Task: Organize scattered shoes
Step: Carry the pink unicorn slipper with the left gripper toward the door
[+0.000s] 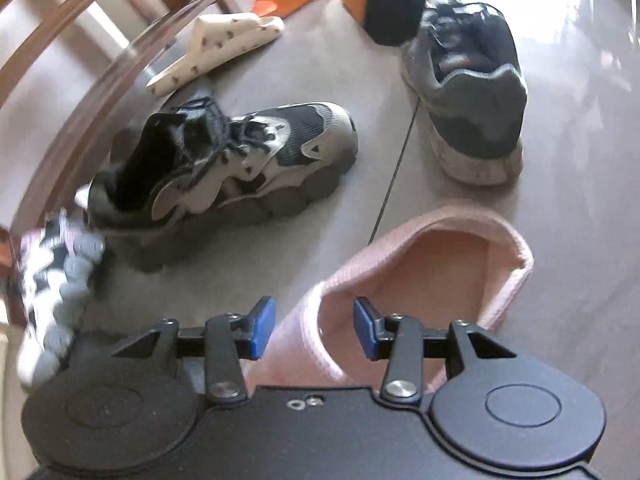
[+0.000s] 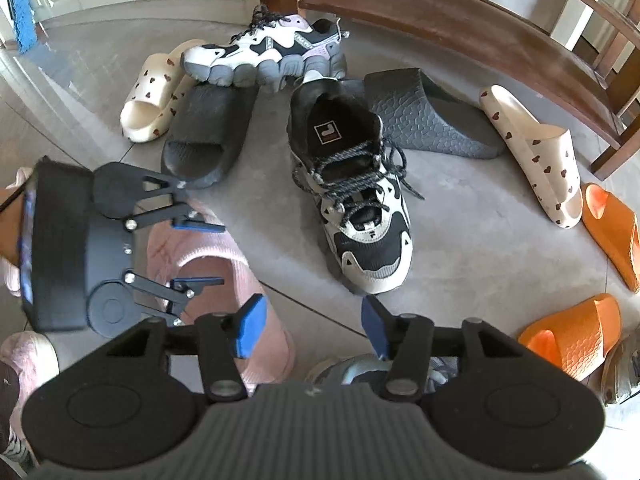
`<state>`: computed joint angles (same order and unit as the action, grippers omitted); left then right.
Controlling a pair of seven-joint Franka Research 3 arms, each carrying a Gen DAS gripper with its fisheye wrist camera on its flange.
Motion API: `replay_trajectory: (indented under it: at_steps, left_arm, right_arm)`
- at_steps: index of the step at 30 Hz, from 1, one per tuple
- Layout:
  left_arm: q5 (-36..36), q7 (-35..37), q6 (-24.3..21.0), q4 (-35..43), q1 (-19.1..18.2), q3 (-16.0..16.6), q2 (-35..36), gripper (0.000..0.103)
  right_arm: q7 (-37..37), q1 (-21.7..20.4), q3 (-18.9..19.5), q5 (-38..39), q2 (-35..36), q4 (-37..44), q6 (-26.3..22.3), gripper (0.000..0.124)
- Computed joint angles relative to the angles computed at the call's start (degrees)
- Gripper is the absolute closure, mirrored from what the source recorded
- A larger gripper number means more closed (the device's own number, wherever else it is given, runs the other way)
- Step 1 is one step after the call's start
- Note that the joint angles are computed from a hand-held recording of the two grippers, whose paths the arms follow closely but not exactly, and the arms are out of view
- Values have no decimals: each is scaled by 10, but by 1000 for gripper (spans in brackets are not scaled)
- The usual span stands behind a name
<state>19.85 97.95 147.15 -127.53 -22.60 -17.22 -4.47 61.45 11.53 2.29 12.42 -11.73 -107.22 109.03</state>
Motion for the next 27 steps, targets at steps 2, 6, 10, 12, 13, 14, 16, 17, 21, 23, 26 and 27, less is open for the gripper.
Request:
replay_trajectory:
  at_steps: [2,6,10,12,13,14,16,17,21,23,26,27]
  left_arm:
    - [17,-27,-17,21,3,-2,23,75]
    - [-42,-132,-60,56,10,5,45,88]
    - [-24,-303,-103,28,20,9,7,91]
    - [-34,-350,-122,6,25,11,-21,91]
    - [-49,-373,-132,-8,28,14,-38,91]
    - [-65,-404,-146,-26,33,18,-62,90]
    - [-81,-463,-169,-60,42,21,-105,89]
    - [-82,-500,-183,-82,48,20,-132,89]
    - [-98,-619,-221,-149,65,26,-223,85]
    - [-115,-669,-225,-189,73,37,-277,78]
    - [-135,-655,-233,-230,62,66,-341,75]
    - [-136,-642,-220,-247,58,73,-370,74]
  right_arm:
    - [-1,0,0,0,0,0,-2,67]
    - [-4,2,1,2,1,1,-1,67]
    - [-9,5,2,8,3,3,1,67]
    - [-11,7,2,12,6,4,1,67]
    - [-12,8,3,15,9,5,1,67]
    - [-14,9,3,18,11,7,1,67]
    - [-18,13,5,25,16,10,0,67]
    - [-22,16,6,29,19,12,-1,67]
    - [-56,30,10,59,28,18,-12,67]
    - [-72,36,12,69,32,20,-18,67]
    - [-110,53,20,96,45,28,-39,67]
    - [-118,58,23,104,50,32,-46,67]
